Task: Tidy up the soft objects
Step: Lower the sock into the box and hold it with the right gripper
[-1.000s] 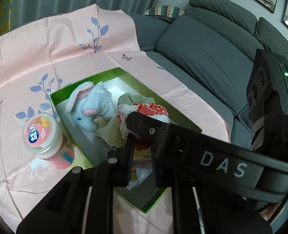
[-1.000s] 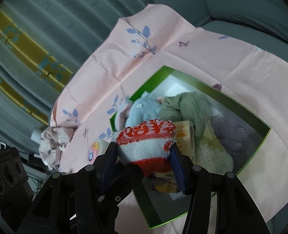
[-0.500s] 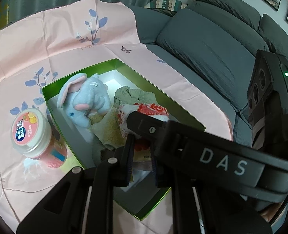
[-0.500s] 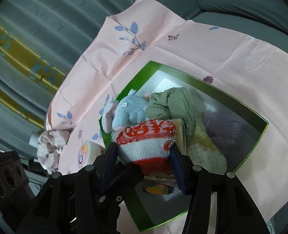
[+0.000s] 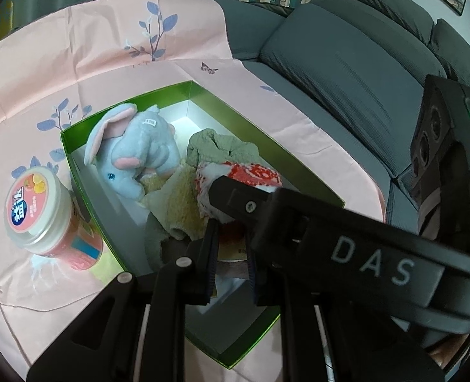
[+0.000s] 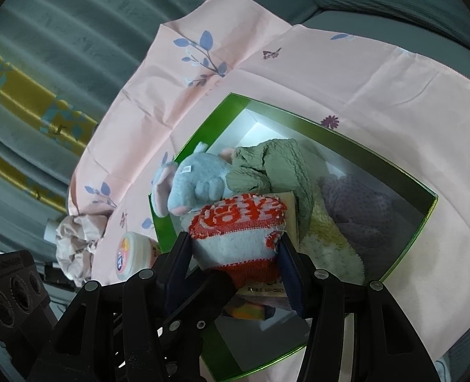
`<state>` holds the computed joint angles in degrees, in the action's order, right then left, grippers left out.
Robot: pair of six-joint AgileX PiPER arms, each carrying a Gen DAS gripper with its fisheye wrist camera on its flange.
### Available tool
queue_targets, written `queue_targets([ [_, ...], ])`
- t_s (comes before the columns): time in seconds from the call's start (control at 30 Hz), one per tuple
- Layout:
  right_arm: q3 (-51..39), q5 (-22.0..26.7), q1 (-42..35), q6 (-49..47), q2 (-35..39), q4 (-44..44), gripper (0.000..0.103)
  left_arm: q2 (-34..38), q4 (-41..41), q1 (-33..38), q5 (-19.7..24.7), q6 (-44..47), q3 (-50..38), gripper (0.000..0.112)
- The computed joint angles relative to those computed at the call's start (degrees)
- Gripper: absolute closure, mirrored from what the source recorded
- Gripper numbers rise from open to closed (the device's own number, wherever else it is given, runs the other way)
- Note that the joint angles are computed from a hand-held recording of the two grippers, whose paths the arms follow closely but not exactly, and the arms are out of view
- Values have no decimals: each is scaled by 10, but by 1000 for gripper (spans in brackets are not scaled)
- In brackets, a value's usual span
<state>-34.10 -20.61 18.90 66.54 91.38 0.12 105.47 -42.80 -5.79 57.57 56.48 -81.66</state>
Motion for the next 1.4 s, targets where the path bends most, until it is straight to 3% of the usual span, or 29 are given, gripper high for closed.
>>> queue_targets([
  [0.7,-19,32,-4,5,18,6,47,32,27,-23,-17,-46,-14,94],
  [1.4,-24,41,-1,-11,19,24,47,49,16,-16,5,-58,-27,91],
])
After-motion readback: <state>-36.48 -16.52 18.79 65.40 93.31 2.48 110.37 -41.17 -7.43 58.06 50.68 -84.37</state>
